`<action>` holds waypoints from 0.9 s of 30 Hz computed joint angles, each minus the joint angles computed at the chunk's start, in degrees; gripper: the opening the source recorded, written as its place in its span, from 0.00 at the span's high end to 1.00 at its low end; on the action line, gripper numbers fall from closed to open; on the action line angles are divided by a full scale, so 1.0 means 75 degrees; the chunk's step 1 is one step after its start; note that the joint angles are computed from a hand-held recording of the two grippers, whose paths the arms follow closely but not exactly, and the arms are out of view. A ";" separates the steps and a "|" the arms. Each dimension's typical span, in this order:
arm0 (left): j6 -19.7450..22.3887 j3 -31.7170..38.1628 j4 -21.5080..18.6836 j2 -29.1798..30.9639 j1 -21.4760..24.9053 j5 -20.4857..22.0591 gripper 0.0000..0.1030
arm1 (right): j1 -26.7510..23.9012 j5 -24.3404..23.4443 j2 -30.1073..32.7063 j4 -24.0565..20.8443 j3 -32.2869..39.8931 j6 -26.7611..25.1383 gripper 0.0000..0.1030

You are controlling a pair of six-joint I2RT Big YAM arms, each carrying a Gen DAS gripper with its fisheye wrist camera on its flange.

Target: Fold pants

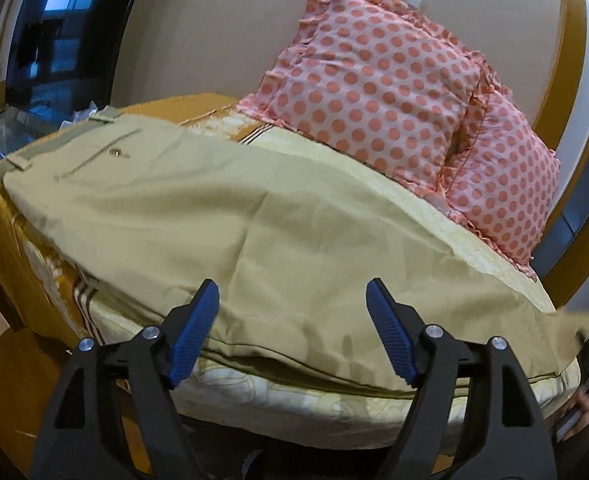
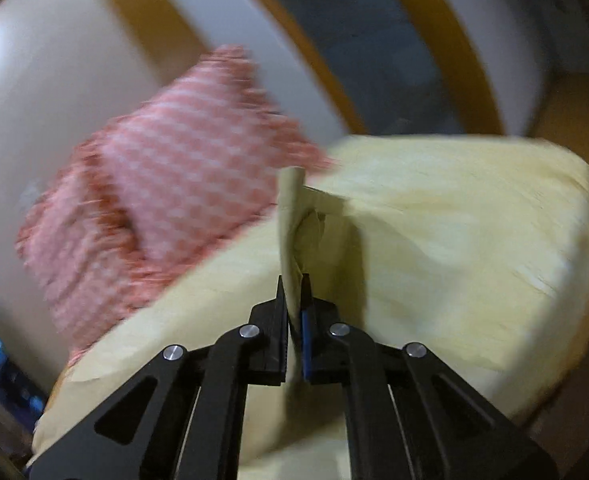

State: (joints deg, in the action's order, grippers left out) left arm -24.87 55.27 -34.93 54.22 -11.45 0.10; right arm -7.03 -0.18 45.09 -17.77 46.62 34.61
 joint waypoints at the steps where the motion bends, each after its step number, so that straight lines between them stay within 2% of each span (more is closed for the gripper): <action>1: -0.0021 -0.0042 0.0047 -0.0006 -0.0002 -0.0012 0.26 | 0.0418 -0.0123 0.0203 0.0204 0.0299 -0.0198 0.95; 6: -0.0234 -0.0196 0.0278 -0.0257 0.0084 -0.0037 0.26 | 0.2620 -0.0966 0.1586 0.0921 0.1698 -0.1104 0.95; 8: -0.0280 -0.0223 0.0289 -0.0386 0.0210 -0.0132 0.25 | 0.3437 -0.1469 0.2291 0.0988 0.2195 -0.1435 0.95; 9: -0.0298 -0.0239 0.0280 -0.0443 0.0276 -0.0196 0.24 | 0.3762 -0.1647 0.2611 0.0816 0.2428 -0.1642 0.95; 11: -0.0293 -0.0307 0.0233 -0.0615 0.0534 -0.0401 0.21 | 0.4457 -0.1965 0.3375 -0.0240 0.3041 -0.2389 0.94; 12: -0.0285 -0.0320 0.0189 -0.0667 0.0658 -0.0457 0.21 | 0.4828 -0.1981 0.3790 -0.1124 0.3392 -0.2963 0.91; 14: -0.0288 -0.0364 0.0092 -0.0758 0.1050 -0.0555 0.20 | 0.5269 -0.1618 0.4143 -0.2115 0.3664 -0.3544 0.76; 15: -0.0298 -0.0390 0.0071 -0.0780 0.1263 -0.0570 0.20 | 0.5423 -0.1561 0.4151 -0.2236 0.3587 -0.3696 0.65; 16: -0.0308 -0.0419 0.0068 -0.0792 0.1486 -0.0560 0.20 | 0.5458 -0.1637 0.4081 -0.2129 0.3473 -0.3711 0.57; 18: -0.0370 -0.0435 0.0073 -0.0747 0.1935 -0.0542 0.20 | 0.5420 -0.1781 0.3912 -0.1776 0.3313 -0.3654 0.52; 19: -0.0399 -0.0458 0.0137 -0.0720 0.2152 -0.0547 0.20 | 0.5353 -0.1654 0.3794 -0.1457 0.3212 -0.3561 0.52; 21: -0.0406 -0.0473 0.0228 -0.0651 0.2440 -0.0545 0.20 | 0.5329 -0.0925 0.3816 -0.1135 0.3236 -0.3424 0.52; 23: -0.0382 -0.0479 0.0300 -0.0580 0.2671 -0.0528 0.20 | 0.5358 -0.0141 0.4060 -0.1516 0.3453 -0.3349 0.52; 24: -0.0329 -0.0459 0.0337 -0.0511 0.2784 -0.0525 0.20 | 0.5379 0.0036 0.4263 -0.1883 0.3638 -0.3347 0.52; 25: -0.0294 -0.0419 0.0338 -0.0437 0.2850 -0.0520 0.20 | 0.5365 -0.0111 0.4597 -0.2436 0.3880 -0.3482 0.52; 26: -0.0270 -0.0356 0.0340 -0.0320 0.2994 -0.0460 0.20 | 0.5448 -0.0014 0.4666 -0.2605 0.3952 -0.3578 0.50; 27: -0.0268 -0.0315 0.0376 -0.0234 0.3106 -0.0366 0.20 | 0.5552 0.0149 0.4581 -0.2390 0.3819 -0.3783 0.46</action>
State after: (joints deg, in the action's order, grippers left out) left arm -26.88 52.91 -32.11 52.47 11.85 -2.64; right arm 34.61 0.93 79.45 -35.69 75.27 6.24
